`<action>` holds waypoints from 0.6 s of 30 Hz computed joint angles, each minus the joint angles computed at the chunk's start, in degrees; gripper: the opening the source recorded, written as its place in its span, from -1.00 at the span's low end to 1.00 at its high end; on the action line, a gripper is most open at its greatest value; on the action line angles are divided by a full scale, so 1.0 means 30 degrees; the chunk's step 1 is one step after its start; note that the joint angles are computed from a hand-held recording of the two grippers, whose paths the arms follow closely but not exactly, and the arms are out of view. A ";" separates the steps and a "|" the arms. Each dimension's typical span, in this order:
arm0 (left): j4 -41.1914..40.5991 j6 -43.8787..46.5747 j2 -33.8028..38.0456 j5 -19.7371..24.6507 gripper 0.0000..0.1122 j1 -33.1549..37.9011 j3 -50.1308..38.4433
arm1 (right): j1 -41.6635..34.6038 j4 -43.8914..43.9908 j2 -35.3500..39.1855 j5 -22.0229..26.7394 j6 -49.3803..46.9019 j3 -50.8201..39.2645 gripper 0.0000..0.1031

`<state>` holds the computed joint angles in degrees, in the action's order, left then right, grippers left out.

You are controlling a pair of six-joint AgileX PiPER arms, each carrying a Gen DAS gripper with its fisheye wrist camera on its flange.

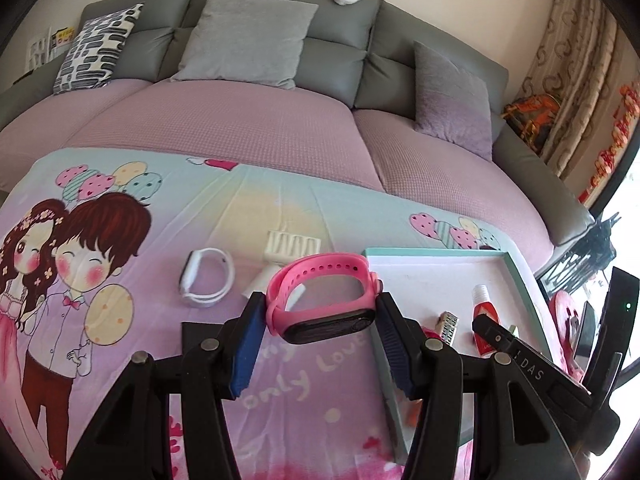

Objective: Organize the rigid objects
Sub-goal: 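Carry the red bottle with the right gripper while the left gripper carries the pink band into the tray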

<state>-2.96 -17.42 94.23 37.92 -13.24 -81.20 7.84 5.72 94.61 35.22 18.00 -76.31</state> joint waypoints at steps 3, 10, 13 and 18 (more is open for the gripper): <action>0.0827 -0.0468 0.0894 0.0374 0.01 -0.1207 -0.1075 | -0.0783 0.0069 -0.0205 0.0046 -0.0131 0.0231 -0.57; 0.1990 -0.0941 0.3522 0.1470 0.02 -0.3445 -0.4595 | -0.1981 -0.0962 -0.0305 0.0244 0.0454 0.0461 -0.57; 0.2010 -0.0993 0.4536 0.1699 0.02 -0.3890 -0.5811 | -0.2460 -0.1178 -0.0341 0.0301 0.0718 0.0505 -0.57; 0.1711 -0.1086 0.5718 0.1590 0.02 -0.4021 -0.6863 | -0.2663 -0.1525 -0.0378 0.0294 0.1097 0.0555 -0.57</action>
